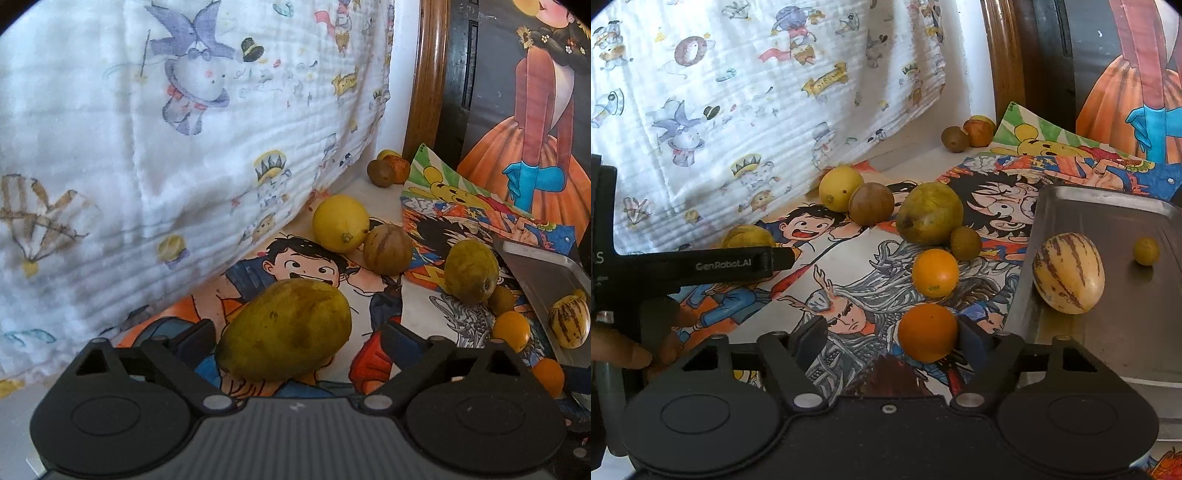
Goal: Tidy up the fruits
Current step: 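Grasp the large green pear with the left tool while the right tool grasps the orange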
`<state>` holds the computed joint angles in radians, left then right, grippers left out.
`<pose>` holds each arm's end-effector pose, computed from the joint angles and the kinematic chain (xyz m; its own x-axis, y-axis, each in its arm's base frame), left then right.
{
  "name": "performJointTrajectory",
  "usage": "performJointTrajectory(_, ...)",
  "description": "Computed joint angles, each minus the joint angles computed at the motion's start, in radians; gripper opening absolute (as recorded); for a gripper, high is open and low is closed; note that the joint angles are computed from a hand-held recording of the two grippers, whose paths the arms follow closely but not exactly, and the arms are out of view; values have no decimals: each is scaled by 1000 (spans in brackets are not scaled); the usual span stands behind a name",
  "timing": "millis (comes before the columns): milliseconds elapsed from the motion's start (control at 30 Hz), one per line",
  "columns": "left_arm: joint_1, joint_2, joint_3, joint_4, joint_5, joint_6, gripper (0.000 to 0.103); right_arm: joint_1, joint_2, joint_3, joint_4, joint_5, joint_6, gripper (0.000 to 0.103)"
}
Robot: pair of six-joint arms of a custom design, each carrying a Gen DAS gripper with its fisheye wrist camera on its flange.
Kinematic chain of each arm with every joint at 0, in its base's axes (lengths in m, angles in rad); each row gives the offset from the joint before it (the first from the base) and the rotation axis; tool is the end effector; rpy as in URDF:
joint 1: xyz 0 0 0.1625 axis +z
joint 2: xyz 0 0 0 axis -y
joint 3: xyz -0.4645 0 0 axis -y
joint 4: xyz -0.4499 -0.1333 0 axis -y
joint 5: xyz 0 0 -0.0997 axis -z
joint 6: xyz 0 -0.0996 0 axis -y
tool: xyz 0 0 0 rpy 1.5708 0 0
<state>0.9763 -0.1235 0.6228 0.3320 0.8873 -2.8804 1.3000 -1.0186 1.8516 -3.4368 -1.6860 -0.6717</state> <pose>-0.3048 -0.8011 -0.1199 -0.7440 0.2370 -0.6248 0.6272 0.5702 -0.5306 -0.0651 -0.6901 0.2600 -0.8138 -0.0247 0.5806 -0.4720 0.6109 -0.6356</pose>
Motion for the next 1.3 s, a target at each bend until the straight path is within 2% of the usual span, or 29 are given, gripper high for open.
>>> performJointTrajectory(233, -1, 1, 4, -20, -8, 0, 87, 1, 1, 1, -1, 0, -12, 66)
performJointTrajectory(433, -7, -10, 36, -69, -44, 11, 77, 2, 3, 2, -17, -8, -18, 54)
performJointTrajectory(867, -21, -24, 78, -100, -76, 21, 74, -1, -1, 10, -24, -2, -21, 36)
performJointTrajectory(1167, -50, -54, 157, -94, -68, -43, 74, -20, -48, 79, -34, 60, -12, 34)
performJointTrajectory(1300, -65, -82, 218, -120, -43, -65, 74, -31, -86, 126, -51, 77, 5, 34)
